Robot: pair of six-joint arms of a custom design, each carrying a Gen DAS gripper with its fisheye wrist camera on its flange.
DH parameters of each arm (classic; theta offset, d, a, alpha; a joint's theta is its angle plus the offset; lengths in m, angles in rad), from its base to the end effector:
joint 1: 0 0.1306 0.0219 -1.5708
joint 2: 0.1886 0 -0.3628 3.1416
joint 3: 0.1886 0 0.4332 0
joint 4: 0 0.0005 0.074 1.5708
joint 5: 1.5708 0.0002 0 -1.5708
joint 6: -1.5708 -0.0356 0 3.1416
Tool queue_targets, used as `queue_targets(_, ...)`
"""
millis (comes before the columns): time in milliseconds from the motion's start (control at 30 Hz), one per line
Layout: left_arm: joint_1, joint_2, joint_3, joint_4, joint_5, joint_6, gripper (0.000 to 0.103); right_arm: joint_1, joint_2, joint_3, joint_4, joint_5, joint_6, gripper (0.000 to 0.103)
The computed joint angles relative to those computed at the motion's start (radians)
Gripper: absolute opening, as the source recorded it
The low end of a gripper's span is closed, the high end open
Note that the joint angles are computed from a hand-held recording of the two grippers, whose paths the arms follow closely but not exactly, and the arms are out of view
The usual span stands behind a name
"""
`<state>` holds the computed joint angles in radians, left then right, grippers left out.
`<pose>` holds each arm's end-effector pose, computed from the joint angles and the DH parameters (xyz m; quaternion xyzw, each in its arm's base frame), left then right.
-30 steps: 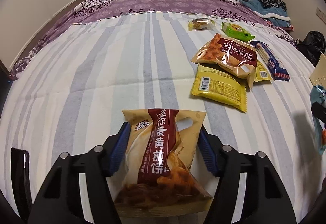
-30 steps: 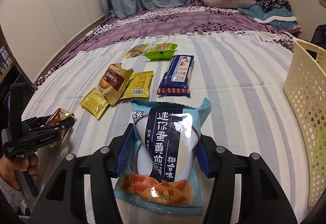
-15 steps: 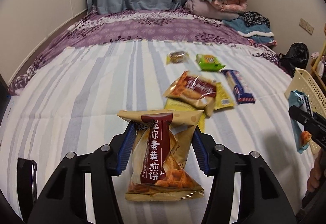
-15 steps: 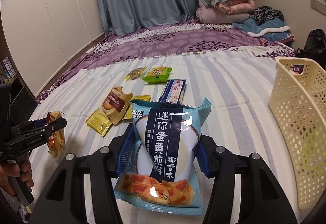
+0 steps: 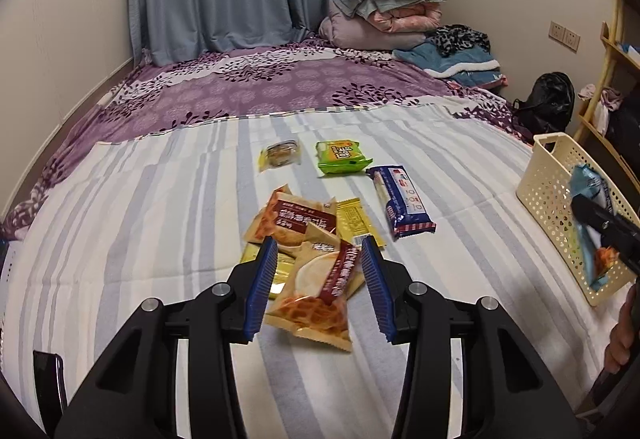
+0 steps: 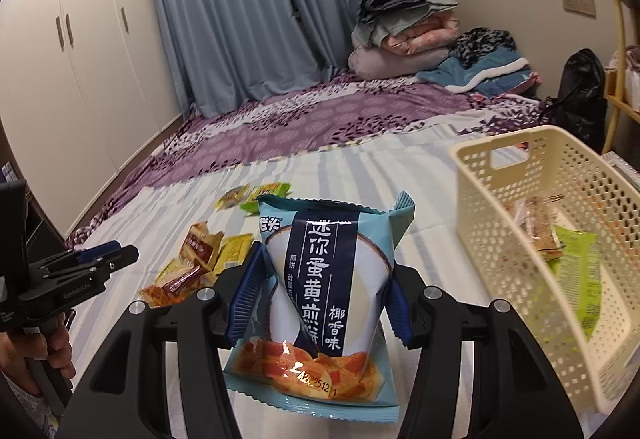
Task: Organize snacks
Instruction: 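Carry the blue packet with the right tool and drop it into the basket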
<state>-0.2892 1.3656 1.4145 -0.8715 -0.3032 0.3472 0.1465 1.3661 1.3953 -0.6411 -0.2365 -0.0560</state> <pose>0.5031 -0.1391 0.4353 -0.0818 0.9182 0.0205 0.3871 0.5310 0.0863 0.4434 -0.0942 0.8777 0.1504 0.4451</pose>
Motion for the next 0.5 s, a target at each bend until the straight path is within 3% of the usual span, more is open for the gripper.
queue_targets(67,-0.001,0.032,0.021,-0.022,0.001,0.012,0.053,-0.018,-0.002,-0.003,0.001,-0.003,-0.006,0.055)
queue_targets(133,0.003,0.051,0.023,-0.027,0.003,0.037,0.074,-0.037,0.002,-0.001,-0.002,-0.005,-0.014,0.055)
queue_targets(333,0.018,0.129,0.045,-0.059,0.037,0.025,0.075,-0.062,0.019,0.004,-0.01,-0.008,-0.033,0.055)
queue_targets(500,0.03,0.17,0.053,-0.068,0.041,0.014,0.082,-0.057,0.022,0.005,-0.009,-0.011,-0.028,0.055)
